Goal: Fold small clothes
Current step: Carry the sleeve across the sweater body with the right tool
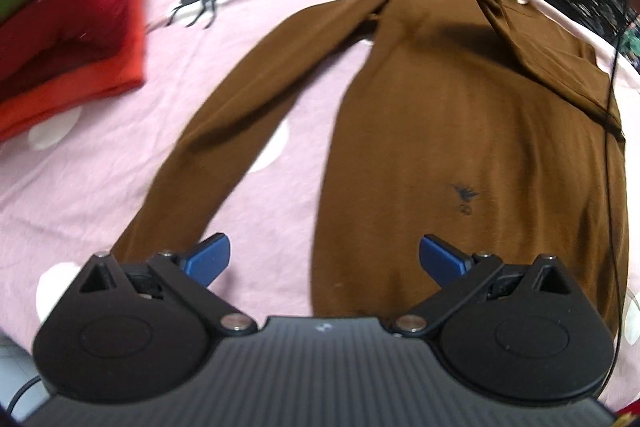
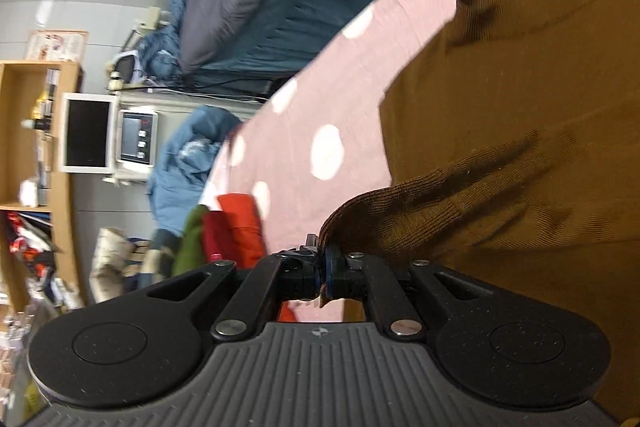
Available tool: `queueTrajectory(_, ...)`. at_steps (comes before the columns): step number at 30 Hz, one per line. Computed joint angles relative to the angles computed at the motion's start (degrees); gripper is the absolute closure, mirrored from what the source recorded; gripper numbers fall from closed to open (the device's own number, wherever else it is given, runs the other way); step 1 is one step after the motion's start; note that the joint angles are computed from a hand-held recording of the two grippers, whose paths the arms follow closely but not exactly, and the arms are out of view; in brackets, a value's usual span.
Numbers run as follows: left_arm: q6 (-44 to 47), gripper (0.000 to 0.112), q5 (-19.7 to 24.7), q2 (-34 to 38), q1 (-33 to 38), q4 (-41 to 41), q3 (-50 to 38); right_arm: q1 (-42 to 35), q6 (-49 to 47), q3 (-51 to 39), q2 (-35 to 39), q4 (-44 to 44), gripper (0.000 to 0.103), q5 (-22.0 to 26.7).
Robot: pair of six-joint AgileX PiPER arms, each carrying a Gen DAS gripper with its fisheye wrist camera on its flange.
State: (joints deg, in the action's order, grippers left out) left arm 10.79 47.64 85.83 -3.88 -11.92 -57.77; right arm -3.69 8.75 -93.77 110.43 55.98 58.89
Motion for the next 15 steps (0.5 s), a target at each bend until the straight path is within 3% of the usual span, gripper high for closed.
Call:
queueTrajectory(1,1.07,0.01,-0.2,-0.76,1.04,-0.37,0.9,0.79,0.89,-0.45,0.76,-0.86,0.094,-1.24)
queueTrajectory(3,2.1,0.01,-0.34,-0.75,1.7,-0.47,0.9,2.32,0.99,-0.73,1.47,-2.64,0.076,-4.15)
queueTrajectory(5,2.64,0.01,-0.82,-0.6,1.57,-0.23,0.58,2.73,-0.1,0.8,0.26,-4.32,0.02,-6.85)
queueTrajectory(6,2.64,0.01,-1.16,-0.55,1.25,-0.13,0.27,2.92,-2.13,2.57,-0.61,-3.99,0.011,-8.78)
queueTrajectory(9,3.55,0.01,-2.89,0.26,0.41,-1.06,-1.04,3.07,-6.88,6.11,-3.7,-8.19,0.013,-13.08)
queueTrajectory(13,3.13,0.01,-3.38,3.18,-2.66,-0.44,-4.56,1.04,-10.25,12.1,-10.08,-21.2,0.029,-14.82)
queueTrajectory(15,1.57,0.01,-2.31,5.16,-4.64,0.31,-7.22,-0.01,-9.8,15.84,-13.41,-30.28,0.032,-15.68)
